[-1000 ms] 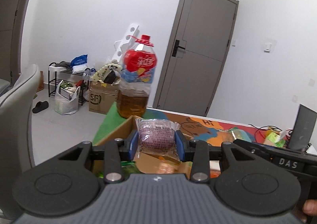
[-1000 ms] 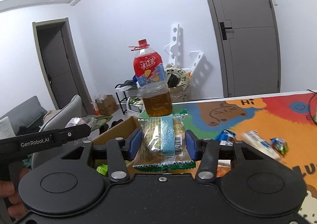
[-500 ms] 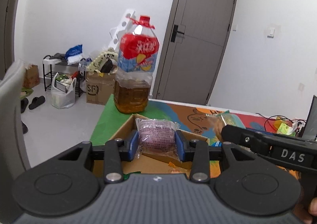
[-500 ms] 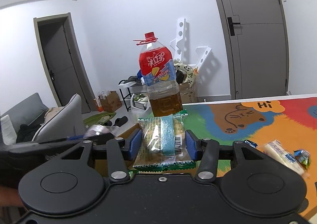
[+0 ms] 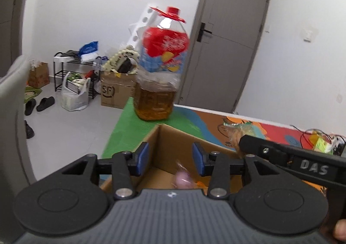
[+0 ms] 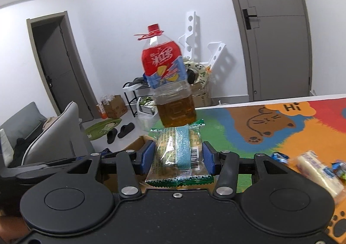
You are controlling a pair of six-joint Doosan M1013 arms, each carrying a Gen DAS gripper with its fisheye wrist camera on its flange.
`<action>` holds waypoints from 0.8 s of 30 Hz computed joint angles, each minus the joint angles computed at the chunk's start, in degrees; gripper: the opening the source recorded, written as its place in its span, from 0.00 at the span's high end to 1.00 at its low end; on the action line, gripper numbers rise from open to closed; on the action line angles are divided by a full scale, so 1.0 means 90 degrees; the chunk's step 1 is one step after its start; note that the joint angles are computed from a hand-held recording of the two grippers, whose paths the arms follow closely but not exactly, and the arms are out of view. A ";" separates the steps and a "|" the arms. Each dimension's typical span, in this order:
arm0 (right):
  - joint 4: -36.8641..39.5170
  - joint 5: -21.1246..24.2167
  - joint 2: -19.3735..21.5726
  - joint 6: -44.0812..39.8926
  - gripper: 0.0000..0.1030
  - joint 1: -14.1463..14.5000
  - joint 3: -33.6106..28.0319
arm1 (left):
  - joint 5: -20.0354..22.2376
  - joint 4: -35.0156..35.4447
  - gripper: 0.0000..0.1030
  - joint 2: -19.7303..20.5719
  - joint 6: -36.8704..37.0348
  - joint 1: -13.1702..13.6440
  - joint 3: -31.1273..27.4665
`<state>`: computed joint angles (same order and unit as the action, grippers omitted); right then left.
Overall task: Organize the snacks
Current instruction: 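Carry both packs over the cardboard box and open both grippers to drop them, then move both open grippers back over the remaining snacks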
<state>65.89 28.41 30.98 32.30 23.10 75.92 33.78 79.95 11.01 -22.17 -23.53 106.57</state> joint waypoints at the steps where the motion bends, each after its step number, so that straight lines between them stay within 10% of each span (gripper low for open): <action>1: -0.0017 0.0034 0.0018 0.0023 0.53 0.0020 -0.0021 | 0.0068 0.0025 0.57 -0.0042 -0.0064 -0.0008 0.0043; 8: -0.0081 0.0281 0.0080 -0.0013 0.50 0.0117 -0.0107 | 0.0436 0.0020 0.45 -0.0219 -0.0175 -0.0058 0.0220; 13: 0.0177 -0.0028 -0.0079 -0.0158 0.03 0.0115 0.0147 | 0.1220 0.0082 0.20 -0.0329 -0.0438 -0.0329 0.0358; 24: 0.0216 -0.0848 -0.0607 -0.0515 0.00 -0.0011 0.1024 | 0.2185 -0.0139 0.12 -0.0350 -0.0106 -0.0925 0.0333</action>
<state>67.84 20.77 25.52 27.67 23.00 85.13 53.44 78.70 7.86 -23.12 -31.86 109.57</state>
